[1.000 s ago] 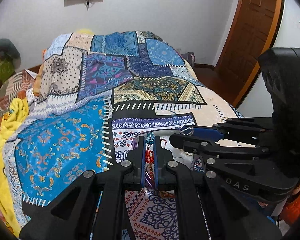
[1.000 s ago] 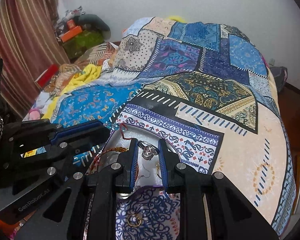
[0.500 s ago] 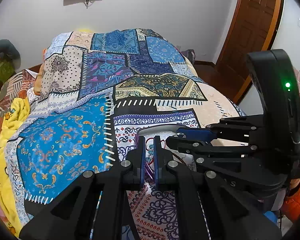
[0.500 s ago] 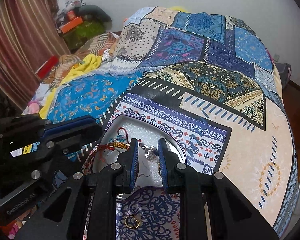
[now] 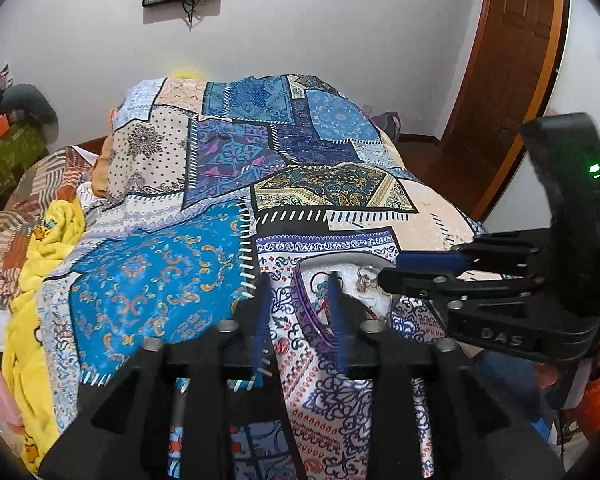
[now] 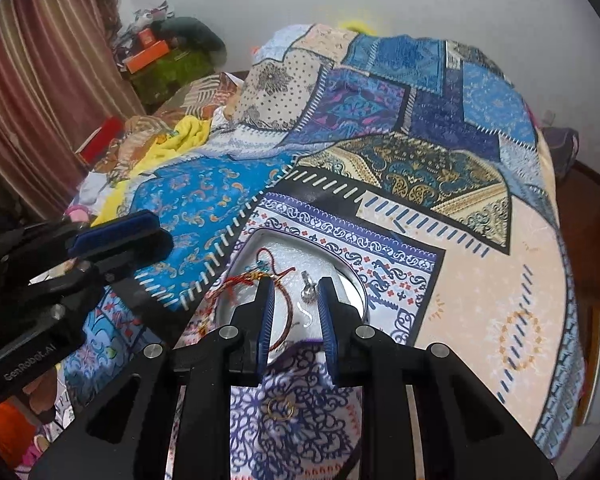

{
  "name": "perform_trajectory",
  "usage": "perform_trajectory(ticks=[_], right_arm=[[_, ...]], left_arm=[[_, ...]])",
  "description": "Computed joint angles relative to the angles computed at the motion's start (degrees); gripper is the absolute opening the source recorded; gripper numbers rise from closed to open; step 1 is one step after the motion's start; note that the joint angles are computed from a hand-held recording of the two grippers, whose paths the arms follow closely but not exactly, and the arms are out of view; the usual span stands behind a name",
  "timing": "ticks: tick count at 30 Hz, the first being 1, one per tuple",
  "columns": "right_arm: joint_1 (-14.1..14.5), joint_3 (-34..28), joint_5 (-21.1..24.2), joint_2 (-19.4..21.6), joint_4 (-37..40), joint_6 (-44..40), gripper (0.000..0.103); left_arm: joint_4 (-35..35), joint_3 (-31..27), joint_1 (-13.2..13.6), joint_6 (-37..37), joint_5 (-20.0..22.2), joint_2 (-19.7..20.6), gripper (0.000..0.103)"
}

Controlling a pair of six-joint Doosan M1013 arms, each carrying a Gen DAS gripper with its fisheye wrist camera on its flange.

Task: Organize jewelry
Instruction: 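Open both tools to drop the charm and earring into the tin, then grasp the gold ring on the bedspread with the right tool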

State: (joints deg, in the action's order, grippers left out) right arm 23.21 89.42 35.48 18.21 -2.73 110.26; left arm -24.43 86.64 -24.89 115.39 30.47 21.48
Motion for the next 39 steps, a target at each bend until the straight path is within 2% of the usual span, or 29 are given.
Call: perform_trajectory(ticks=[1, 3, 5, 10, 20, 27, 34, 39], right_arm=[[0.24, 0.19, -0.12, -0.27, -1.07, 0.72, 0.025], [0.89, 0.99, -0.95, -1.01, -4.10, 3.04, 0.039], [1.51, 1.85, -1.89, -1.70, -7.22, 5.39, 0.042], [2.46, 3.80, -2.50, -3.14, -12.20, 9.75, 0.042], [4.01, 7.48, -2.30, -4.96, -18.97, 16.47, 0.042], [4.35, 8.82, -1.18, -5.05, -18.08, 16.12, 0.042], [4.09, 10.06, -2.48, -5.43, -15.76, 16.83, 0.042], [3.90, 10.41, -3.07, -5.39, -14.54, 16.74, 0.042]], left_arm=[[0.60, 0.40, -0.09, -0.47, -0.32, -0.28, 0.040], [1.38, 0.79, -0.15, -1.05, 0.20, -0.60, 0.041], [2.04, 1.04, -0.15, -1.63, 1.54, -0.80, 0.041], [4.20, 2.30, -0.40, -3.07, 2.46, -1.61, 0.041], [2.75, 5.00, -0.96, -1.41, 5.75, -2.62, 0.041], [1.09, 5.95, -1.65, 0.15, 9.44, -1.91, 0.041], [-1.05, 7.23, -2.35, 2.54, 9.43, -2.00, 0.041], [-1.68, 8.21, -2.77, 4.39, 8.62, -2.22, 0.023]])
